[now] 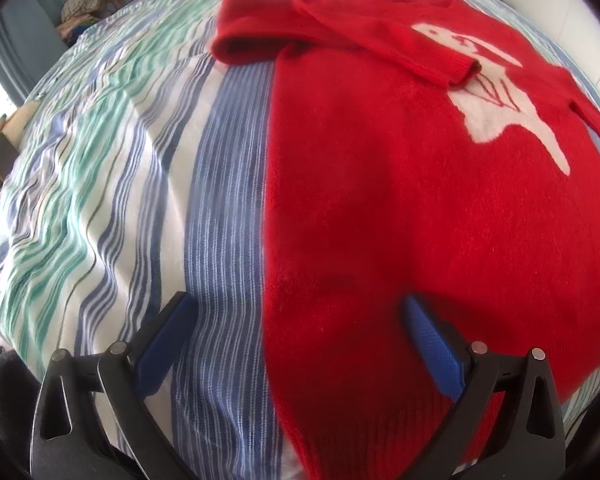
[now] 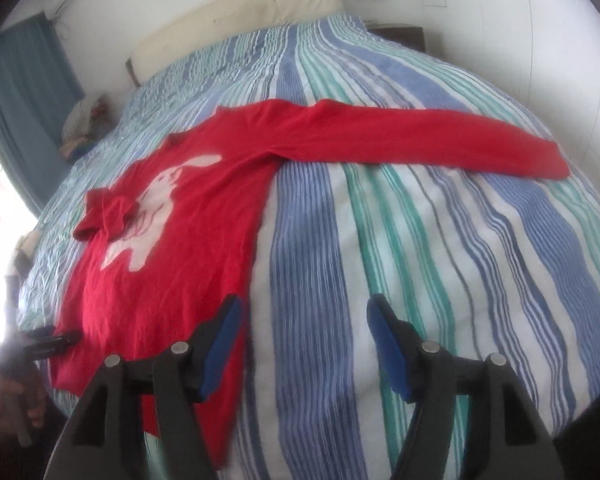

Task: Fold small clothes
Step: 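Pull the sleeve out from the body and lay it flat, open right gripper, then grasp the other sleeve cuff with the left gripper and lift it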

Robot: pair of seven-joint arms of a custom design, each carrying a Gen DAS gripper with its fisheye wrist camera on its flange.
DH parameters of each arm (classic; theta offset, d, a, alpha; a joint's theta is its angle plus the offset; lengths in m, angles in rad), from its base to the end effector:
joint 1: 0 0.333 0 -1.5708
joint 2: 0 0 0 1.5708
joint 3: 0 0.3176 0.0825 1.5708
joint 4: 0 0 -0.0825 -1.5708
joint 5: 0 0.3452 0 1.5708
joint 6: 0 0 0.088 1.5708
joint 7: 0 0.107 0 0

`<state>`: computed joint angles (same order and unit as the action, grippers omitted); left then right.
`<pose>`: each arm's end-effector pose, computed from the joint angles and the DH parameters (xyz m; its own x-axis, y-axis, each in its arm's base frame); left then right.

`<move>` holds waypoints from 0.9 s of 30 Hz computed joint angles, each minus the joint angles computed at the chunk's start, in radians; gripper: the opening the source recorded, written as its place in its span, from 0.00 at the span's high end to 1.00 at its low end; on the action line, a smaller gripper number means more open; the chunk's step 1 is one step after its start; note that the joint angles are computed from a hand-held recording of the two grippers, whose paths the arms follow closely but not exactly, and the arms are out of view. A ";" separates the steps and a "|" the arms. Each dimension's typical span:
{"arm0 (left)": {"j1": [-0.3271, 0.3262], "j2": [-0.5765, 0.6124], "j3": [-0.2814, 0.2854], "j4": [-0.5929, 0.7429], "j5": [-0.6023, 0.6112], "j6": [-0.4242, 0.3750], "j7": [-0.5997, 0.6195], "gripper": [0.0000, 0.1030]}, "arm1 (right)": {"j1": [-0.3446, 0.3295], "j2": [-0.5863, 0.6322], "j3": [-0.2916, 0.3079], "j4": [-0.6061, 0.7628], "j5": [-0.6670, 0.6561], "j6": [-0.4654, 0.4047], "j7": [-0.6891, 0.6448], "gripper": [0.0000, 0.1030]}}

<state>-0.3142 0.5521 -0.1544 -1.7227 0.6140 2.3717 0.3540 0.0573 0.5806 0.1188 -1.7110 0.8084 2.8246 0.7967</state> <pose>0.5908 -0.2776 0.3062 0.3607 -0.9277 -0.0968 -0.8807 -0.3046 -0.3627 0.6742 0.0700 0.3282 0.2741 -0.9286 -0.2502 -0.8063 -0.0801 -0.5861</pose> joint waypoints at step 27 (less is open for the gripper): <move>0.212 0.150 -0.068 0.252 -0.366 0.365 0.209 0.97 | 0.012 -0.013 0.016 -0.038 0.043 -0.059 -0.134 0.37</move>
